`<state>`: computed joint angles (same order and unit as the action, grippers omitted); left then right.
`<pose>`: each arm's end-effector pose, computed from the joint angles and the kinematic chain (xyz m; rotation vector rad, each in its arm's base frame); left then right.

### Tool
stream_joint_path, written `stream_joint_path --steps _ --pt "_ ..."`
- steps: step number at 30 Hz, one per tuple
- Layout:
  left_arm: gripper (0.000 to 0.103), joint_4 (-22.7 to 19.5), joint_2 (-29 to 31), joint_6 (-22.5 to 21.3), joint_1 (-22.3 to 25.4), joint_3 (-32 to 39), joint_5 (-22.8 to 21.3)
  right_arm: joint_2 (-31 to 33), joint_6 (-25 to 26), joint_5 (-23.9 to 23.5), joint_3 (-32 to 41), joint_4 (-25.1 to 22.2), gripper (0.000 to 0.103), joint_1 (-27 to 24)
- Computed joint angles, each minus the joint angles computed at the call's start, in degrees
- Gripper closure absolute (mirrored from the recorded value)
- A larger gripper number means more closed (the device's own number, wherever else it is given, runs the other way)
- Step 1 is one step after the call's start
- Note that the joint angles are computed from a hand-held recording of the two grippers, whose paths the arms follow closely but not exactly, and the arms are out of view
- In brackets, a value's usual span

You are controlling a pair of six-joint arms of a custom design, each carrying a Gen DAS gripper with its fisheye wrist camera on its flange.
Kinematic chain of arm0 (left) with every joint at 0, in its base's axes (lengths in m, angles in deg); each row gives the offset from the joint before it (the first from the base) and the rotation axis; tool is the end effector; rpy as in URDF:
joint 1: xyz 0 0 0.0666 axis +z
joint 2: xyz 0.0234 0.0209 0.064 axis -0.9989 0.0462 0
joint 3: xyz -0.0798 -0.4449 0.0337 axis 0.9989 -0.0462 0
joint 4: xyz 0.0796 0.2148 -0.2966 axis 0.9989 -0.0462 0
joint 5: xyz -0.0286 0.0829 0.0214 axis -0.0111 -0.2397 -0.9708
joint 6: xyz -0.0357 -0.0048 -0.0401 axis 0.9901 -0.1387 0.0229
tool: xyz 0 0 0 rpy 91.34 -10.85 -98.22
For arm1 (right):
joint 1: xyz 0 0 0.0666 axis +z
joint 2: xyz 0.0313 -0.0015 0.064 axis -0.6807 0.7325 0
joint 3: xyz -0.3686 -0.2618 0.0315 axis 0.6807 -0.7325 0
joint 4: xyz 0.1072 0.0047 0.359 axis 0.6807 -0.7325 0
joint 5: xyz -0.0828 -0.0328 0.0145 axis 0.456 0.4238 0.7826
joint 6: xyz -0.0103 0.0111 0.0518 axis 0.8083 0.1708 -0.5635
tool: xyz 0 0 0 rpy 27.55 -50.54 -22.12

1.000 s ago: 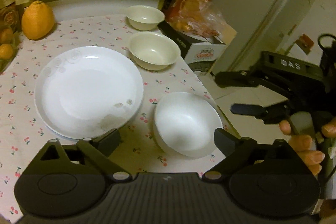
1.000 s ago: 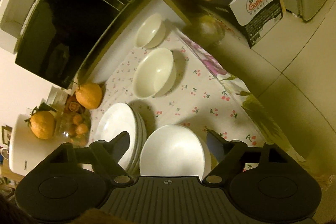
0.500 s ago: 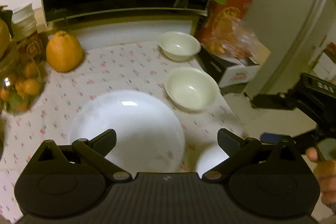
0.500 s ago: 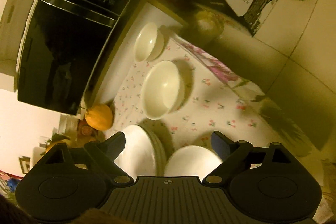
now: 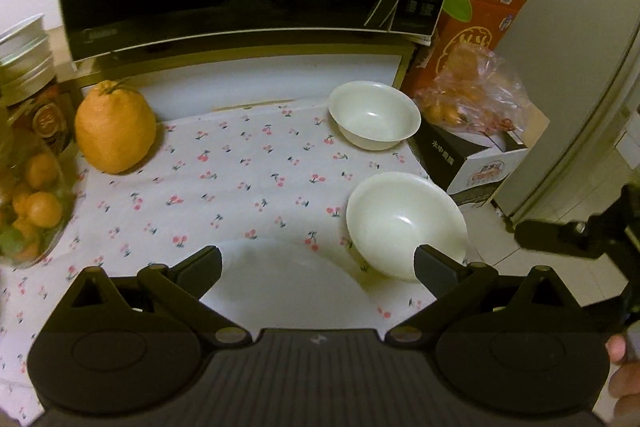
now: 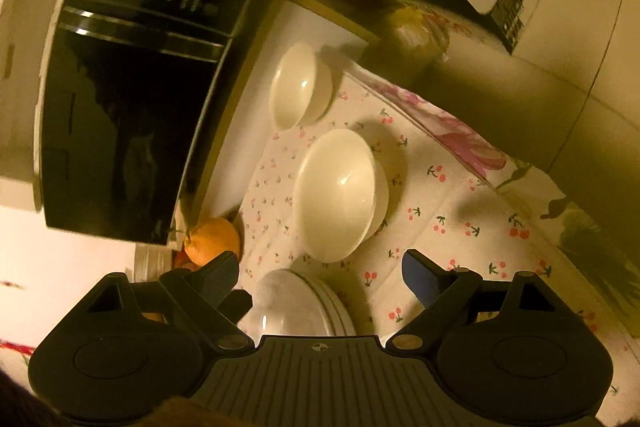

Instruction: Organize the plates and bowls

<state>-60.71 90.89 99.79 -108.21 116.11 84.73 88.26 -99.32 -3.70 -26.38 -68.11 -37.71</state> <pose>0.4275 -0.1635 0.3195 0.1748 2.4445 -0.2669 0.4077 0.0538 0.2861 0.8684 2.3042 1.1261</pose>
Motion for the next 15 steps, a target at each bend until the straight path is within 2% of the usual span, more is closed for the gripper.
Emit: stream_joint_path --steps 4,7,9,12,15 --pt "0.007 0.6 2.1 -0.3 0.4 1.7 1.8 2.0 -3.3 -1.5 -0.9 5.2 0.013 -0.9" --pt "0.016 0.2 3.9 -1.4 0.5 3.4 3.1 2.9 -6.8 -1.5 -2.1 10.4 0.013 -1.1" --pt "0.023 0.0 4.9 -2.0 0.5 4.3 3.8 3.5 -8.4 -1.7 -2.4 12.6 0.013 -0.9" --pt "0.029 0.8 5.9 -2.3 0.8 4.9 4.8 4.1 -9.3 -1.3 -2.6 14.6 0.015 -0.7" --pt "0.038 1.0 7.0 -2.3 1.0 5.6 6.0 4.8 -10.2 -0.4 -2.7 16.1 0.022 -0.4"
